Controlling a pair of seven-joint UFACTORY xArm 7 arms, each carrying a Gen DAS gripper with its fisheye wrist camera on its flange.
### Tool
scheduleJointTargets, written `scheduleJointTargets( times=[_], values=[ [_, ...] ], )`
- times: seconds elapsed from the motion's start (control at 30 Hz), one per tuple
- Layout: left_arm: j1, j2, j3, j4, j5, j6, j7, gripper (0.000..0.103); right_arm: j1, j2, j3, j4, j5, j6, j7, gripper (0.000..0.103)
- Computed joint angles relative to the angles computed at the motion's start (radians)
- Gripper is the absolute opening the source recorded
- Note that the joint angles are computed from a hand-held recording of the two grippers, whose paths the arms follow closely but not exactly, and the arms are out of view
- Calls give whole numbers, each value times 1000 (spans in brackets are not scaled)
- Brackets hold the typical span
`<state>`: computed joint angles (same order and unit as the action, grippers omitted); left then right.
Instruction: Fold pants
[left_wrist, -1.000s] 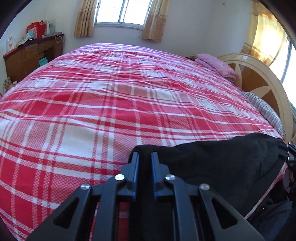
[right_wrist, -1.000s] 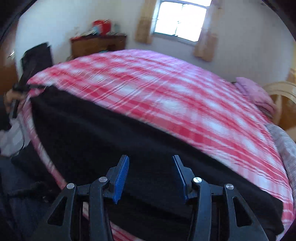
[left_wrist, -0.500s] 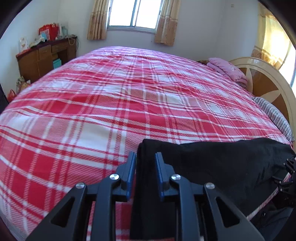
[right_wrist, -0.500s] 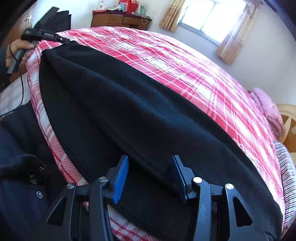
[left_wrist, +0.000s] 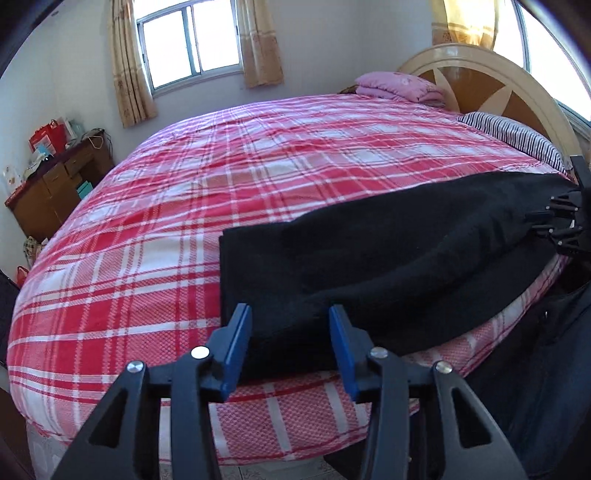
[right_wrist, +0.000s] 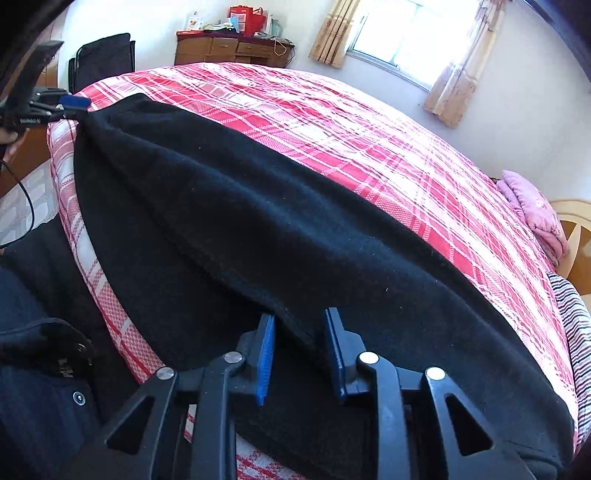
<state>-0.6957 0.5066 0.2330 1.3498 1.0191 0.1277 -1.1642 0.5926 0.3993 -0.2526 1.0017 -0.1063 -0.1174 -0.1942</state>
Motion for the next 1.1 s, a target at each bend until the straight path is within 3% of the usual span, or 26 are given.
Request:
scheduleJointTargets(
  times=[0.13,0.23,0.3,0.37,0.5,0.6,0.63,0.7,0.73,0.83,0.93,1.0,1.1],
  values=[
    [7,19,-10,13,-19,26,13,45,-85,-13,89,-1,2,8,-3,15],
    [9,20,-24,18,-22,53,48,28,-112,-26,121,-13,6,-12,0,7],
    [10,22,-34,27,-30,79,62,20,-135,-35,148,-18,9,-15,-6,7],
    [31,26,-62,34,-61,94,101,17,-156,-53,175,-28,9,-13,-12,6],
    [37,-3,-59,12,-69,84,112,14,-179,-95,205,-59,13,-22,-18,6],
    [30,-43,-43,-13,-33,76,91,14,-323,-140,355,-83,4,-27,-31,5],
    [31,-56,-43,-19,-19,80,87,14,-419,-156,456,-94,-2,-21,-36,5],
    [45,-66,-51,-24,5,80,78,14,-540,-165,586,-106,-11,-4,-51,5],
    [62,-66,-69,-27,-4,80,95,14,-550,-162,600,-105,-11,5,-66,5],
    [121,-52,-135,-36,-89,87,210,14,-444,-143,504,-98,-25,49,-84,5],
    [124,-47,-143,-52,-138,79,271,14,-363,-109,425,-74,-33,112,-96,5],
    [112,-47,-131,-56,-152,79,291,14,-352,-100,415,-73,-25,129,-110,5],
    [97,-49,-114,-62,-168,68,298,14,-399,-103,469,-75,21,141,-158,5]
  ],
)
